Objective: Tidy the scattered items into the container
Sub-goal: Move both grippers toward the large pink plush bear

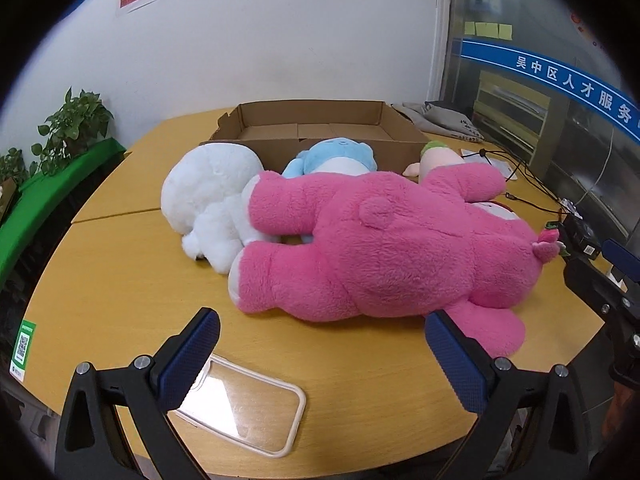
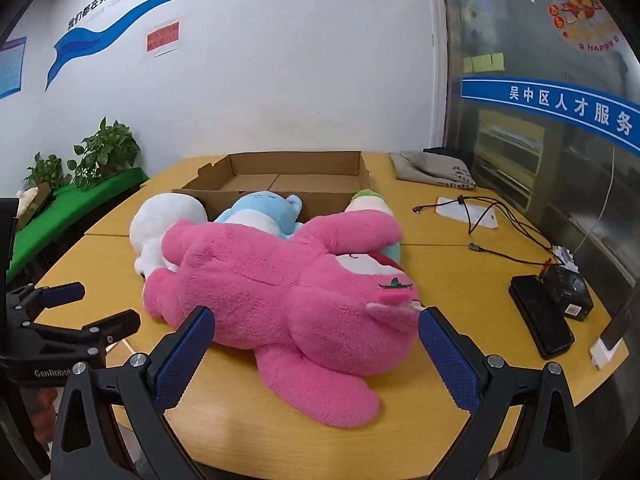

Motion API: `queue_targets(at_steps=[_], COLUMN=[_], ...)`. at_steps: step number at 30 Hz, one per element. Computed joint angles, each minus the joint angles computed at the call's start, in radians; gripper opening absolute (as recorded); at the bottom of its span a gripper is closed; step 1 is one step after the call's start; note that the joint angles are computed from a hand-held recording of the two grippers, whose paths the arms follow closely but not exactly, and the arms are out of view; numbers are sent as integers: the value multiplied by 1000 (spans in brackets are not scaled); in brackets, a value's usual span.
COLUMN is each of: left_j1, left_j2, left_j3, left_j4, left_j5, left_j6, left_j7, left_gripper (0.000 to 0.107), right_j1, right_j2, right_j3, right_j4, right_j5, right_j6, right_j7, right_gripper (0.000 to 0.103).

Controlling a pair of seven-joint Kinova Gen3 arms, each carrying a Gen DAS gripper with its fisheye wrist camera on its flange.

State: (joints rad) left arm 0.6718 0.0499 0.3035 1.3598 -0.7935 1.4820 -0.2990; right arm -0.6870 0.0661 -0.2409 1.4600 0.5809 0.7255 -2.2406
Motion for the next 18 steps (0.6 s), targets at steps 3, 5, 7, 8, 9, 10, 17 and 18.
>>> queue_targets(at_steps=[3,5,7,8,9,10,17,18], left_j1=[6,10,20,27,32,32,-16,-26], left_j2=[10,16,35,40,42,40,7,4], left_j3=[-2,-4,-7,-11,-15,-20,-38,-39], left_j4=[-3,-8,-18,-17,-14,-7,60,64], left_j5=[-21,-33,-59,-69,-78,-77,-52,-43], left_j6=[7,19,45,51,55,49,-51,-64], left_j7=[-1,6,-12,-15,-15,-17,4,3], left_gripper=[102,102,102,102,102,102,102,102], right_j1=[1,-1,-3,-4,-4,-4,-10,-8], right_j2=[14,24,32,37,44,51,102,107], right_j3=[5,10,16,19,22,26,62,65], right_j4=[-21,-33,-45,-53,-59,-67,-124,-130], right_j5=[-3,-8,-14,-18,-22,-27,-56,-65], right_j6=[9,13,26,33,39,46,74,72], right_j7=[15,22,30,35,39,45,95,109], right_gripper=[103,103,103,103,103,103,103,103])
